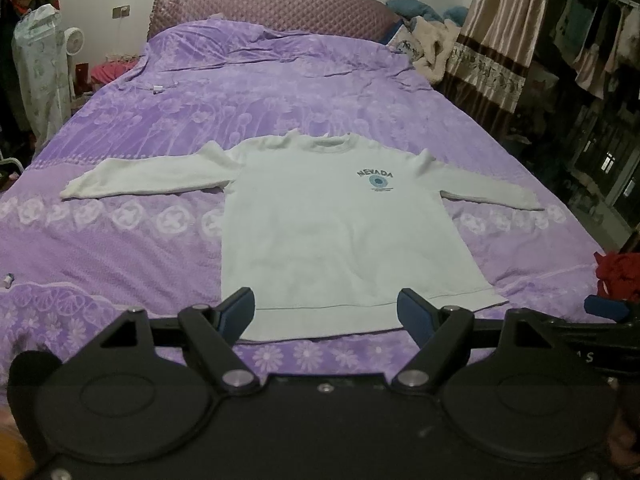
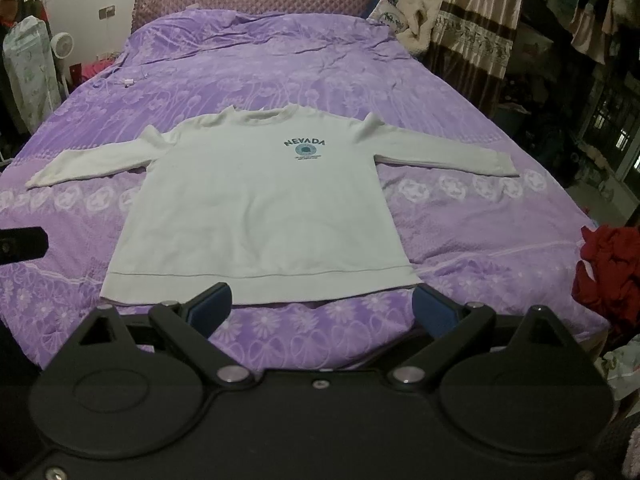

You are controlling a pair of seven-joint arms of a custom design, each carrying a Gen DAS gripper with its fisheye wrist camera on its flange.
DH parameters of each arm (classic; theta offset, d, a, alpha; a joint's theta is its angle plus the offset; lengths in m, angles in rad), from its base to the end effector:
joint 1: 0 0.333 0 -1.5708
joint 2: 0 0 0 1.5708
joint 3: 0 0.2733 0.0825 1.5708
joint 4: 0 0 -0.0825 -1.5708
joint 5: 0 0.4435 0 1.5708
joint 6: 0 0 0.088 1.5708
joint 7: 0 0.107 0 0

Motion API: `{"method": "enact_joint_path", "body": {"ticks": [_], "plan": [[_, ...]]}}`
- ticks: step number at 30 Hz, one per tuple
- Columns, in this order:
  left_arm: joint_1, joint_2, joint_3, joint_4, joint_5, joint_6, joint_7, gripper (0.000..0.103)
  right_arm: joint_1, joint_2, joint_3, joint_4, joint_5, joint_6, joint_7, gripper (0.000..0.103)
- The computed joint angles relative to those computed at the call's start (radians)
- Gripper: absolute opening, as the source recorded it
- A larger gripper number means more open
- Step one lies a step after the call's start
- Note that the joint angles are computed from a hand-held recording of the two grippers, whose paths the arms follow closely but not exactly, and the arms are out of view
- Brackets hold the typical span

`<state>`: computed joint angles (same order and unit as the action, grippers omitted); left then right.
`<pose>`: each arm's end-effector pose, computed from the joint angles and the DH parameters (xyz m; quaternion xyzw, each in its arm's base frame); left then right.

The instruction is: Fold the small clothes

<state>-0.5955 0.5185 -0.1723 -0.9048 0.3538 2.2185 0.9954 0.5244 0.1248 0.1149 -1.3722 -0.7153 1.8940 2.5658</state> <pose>0.5922 -0.4925 0.6689 -0.5679 0.7151 -0.3661 0.1790 0.5720 0.3586 0.6620 -0.5598 0.7322 -0.3348 0.1960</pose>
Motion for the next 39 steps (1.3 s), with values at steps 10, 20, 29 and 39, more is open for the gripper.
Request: {"method": "enact_joint_path", "body": {"ticks": [10, 20, 29, 39], "plan": [[-0.002, 0.011, 0.000, 0.019, -0.006, -0.008, 0.013, 0.080, 0.004, 0.009, -0.005, 0.016, 0.005, 0.002, -0.008, 0.097], [-0.002, 0.007, 0.002, 0.011, -0.004, -0.006, 0.011, 0.080, 0.003, 0.012, -0.004, 0.017, 0.008, 0.002, -0.008, 0.097], [-0.007, 0.011, 0.006, 0.018, 0.002, -0.008, 0.000, 0.080, 0.001, 0.013, -0.006, 0.013, 0.015, 0.007, -0.015, 0.097], [0.010, -0.011, 0.058, -0.112, 0.104, 0.163, -0.201, 0.080, -0.003, -0.022, -0.020, -0.102, -0.185, 0.111, 0.116, 0.099]]}}
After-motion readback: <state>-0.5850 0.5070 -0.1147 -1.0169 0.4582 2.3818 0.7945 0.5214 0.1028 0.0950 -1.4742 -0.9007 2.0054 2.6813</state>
